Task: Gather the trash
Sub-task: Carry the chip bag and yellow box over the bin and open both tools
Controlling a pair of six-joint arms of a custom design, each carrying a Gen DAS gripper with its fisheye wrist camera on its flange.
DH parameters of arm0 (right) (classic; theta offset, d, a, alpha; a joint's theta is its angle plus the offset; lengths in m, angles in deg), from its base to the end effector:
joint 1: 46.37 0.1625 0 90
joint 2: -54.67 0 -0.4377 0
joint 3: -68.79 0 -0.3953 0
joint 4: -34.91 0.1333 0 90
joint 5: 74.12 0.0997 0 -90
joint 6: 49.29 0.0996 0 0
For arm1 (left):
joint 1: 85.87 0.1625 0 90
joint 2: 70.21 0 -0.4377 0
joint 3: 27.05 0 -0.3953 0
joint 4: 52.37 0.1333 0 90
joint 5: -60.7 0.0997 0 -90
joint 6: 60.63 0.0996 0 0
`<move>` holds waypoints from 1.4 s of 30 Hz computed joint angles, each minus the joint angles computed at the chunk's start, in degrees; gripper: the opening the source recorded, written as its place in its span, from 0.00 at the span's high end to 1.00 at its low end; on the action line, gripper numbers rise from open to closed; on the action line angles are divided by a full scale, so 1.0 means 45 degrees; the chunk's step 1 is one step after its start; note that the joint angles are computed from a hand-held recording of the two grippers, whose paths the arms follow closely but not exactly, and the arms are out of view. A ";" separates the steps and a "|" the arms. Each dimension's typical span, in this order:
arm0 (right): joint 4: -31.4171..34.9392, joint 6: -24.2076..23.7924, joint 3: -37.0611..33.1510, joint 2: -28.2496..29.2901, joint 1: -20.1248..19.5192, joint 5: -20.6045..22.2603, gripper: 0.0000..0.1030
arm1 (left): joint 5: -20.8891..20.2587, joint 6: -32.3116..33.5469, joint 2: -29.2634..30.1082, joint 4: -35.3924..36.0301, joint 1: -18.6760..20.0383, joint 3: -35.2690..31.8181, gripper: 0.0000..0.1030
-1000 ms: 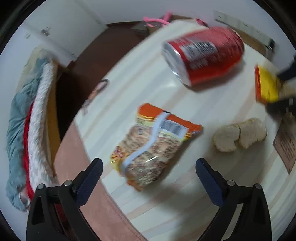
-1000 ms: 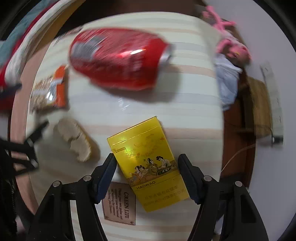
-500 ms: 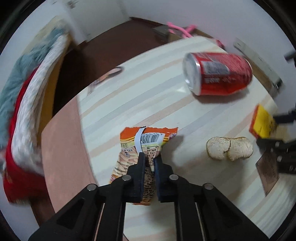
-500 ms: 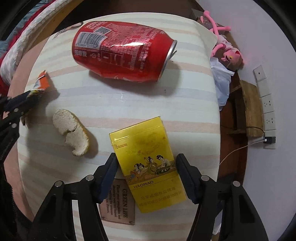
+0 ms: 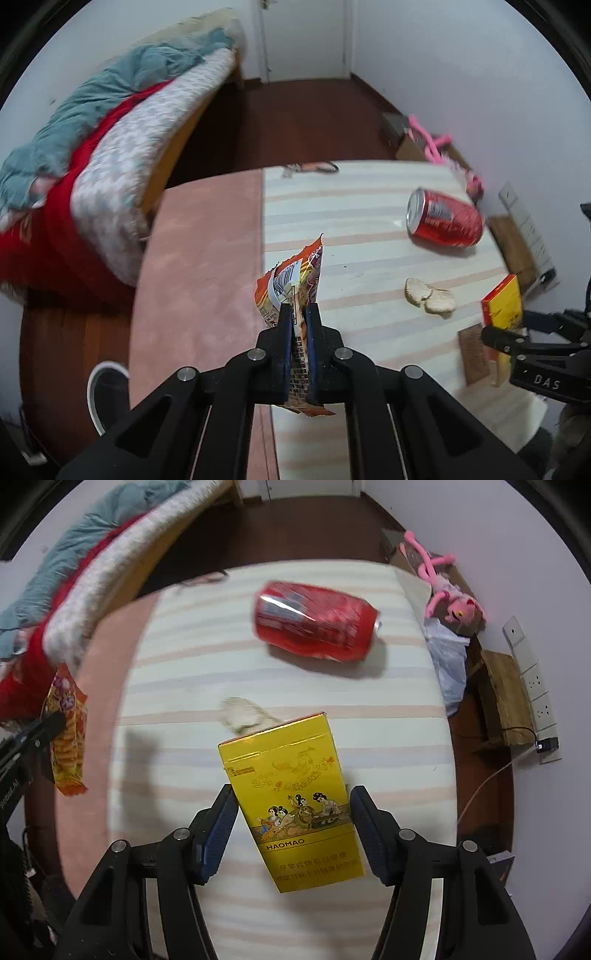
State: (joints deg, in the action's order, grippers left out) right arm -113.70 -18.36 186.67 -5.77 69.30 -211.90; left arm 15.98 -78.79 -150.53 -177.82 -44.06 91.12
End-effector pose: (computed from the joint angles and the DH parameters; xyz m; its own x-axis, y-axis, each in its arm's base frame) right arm 0.2831 -0.4516 0.1452 -0.7478 0.2252 0.6246 -0.0568 0.9156 -0.3981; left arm -0.2235 -0.4737 0.2772 -0.6568 0.3096 -0.6876 0.5683 0.8025 -0.1815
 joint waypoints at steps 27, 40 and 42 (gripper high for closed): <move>-0.1003 0.0025 -0.5152 0.5143 0.5243 0.2073 0.39 | 0.2139 -0.3066 -0.7867 0.6261 -0.0416 -0.1128 0.96; 0.2300 -0.0842 -1.2779 1.1358 0.4663 0.4391 0.39 | -0.3101 0.1307 -0.5712 0.3345 0.7794 -0.3749 0.96; 0.3038 -0.0631 -1.3736 1.2135 0.4345 0.4788 0.39 | -0.4100 0.1514 -0.5061 0.3376 0.8943 -0.4201 0.96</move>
